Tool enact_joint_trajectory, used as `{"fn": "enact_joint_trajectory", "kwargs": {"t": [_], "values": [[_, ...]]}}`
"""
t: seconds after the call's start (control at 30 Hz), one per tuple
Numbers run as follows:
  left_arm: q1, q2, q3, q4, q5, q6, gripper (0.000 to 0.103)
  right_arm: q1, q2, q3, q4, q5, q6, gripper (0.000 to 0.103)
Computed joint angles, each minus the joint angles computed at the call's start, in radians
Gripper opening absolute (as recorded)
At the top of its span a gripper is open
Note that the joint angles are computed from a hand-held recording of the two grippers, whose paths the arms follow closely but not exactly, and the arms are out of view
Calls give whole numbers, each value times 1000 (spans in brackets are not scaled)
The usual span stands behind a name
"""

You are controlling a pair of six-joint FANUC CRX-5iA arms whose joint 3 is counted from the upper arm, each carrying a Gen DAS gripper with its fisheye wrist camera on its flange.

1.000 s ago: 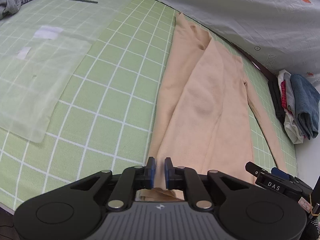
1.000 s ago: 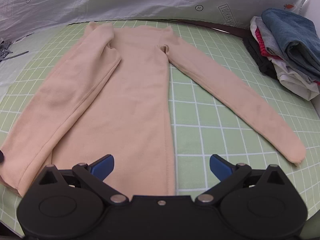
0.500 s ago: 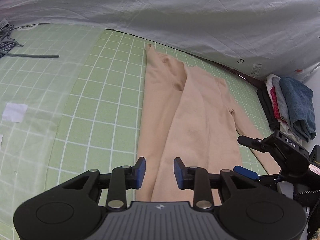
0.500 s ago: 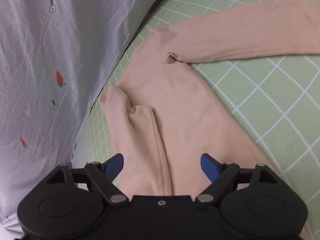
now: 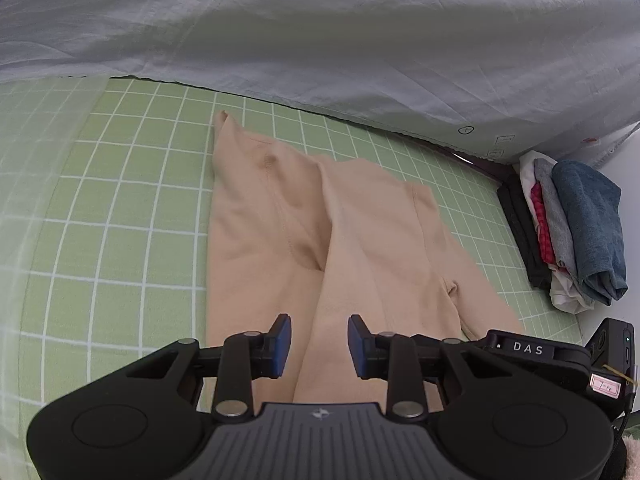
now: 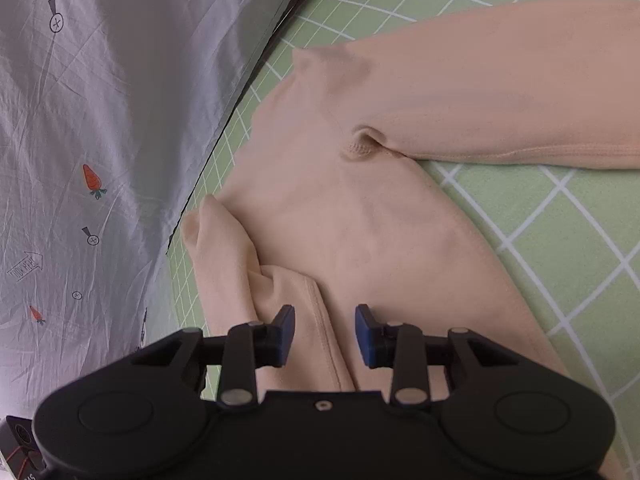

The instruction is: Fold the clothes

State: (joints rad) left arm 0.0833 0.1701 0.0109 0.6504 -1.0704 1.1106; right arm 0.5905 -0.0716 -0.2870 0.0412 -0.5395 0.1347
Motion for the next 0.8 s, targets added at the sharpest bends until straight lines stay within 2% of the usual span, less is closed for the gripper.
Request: {"fn": "enact_joint_trajectory", "kwargs": {"t": [0.23,0.3,0.33,0.37,0.4,0.6,0.7,0.8], "values": [[-22,139,103,81,-27,-26,33,-12,68,113,-35,-114,108,33],[-24,162,111,102,-27,-28,31,-9,77,125,-28,-128,127,25],[-25,171,113,114,-27,-32,25,-6,80,126,-20,-129,130,22],[-24,178,110,129,-27,-42,8,-3,79,120,-7,-123,117,13],[-24,182,106,140,-22,-47,5,0,76,111,7,-114,98,6],[-13,149,9,229,68,-92,2,15,43,48,108,-51,-29,5],[-6,133,-27,238,115,-74,2,12,33,29,135,-47,-62,5],[-4,135,-33,206,124,-45,2,7,39,35,109,-54,-53,5]]}}
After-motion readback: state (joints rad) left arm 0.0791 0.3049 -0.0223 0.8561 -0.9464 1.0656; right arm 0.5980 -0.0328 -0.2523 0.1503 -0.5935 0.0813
